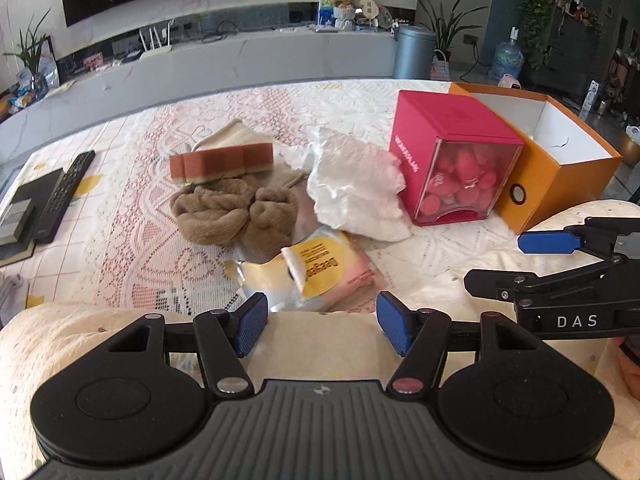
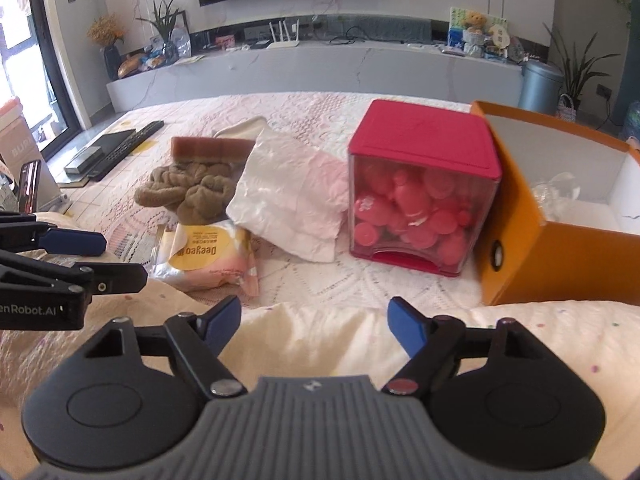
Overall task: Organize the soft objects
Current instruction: 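Move both open tools back toward the remaining items on the table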
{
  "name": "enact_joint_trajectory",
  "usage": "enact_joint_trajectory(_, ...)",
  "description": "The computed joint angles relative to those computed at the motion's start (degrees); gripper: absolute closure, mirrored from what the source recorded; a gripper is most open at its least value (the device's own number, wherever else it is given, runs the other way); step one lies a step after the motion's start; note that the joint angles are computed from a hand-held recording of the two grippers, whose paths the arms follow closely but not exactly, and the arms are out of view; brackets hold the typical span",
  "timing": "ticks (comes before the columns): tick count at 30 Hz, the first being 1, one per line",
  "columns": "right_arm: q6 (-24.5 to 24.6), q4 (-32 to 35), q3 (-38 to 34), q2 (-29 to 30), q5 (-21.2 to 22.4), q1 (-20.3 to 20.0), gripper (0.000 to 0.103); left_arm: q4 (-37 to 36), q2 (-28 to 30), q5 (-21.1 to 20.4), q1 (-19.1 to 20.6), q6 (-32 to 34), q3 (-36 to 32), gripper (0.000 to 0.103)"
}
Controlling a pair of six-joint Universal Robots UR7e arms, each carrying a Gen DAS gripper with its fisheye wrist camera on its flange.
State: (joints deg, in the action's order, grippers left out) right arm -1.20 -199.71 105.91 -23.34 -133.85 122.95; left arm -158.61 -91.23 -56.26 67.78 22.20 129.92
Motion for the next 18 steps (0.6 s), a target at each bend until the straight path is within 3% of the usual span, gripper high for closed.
enact_joint_trajectory(10,-2.8,4.7,-6.4,2.8,5.2,-2.0,0.029,6.1,5.3,4.0,3.3,-5.9,-7.0,0.034)
enact_joint_trajectory(18,-8.6,12.2,-11.7,5.0,10.1,-3.5,0.028,11.5,8.7,8.1,4.0,-10.5,-10.2,0.052)
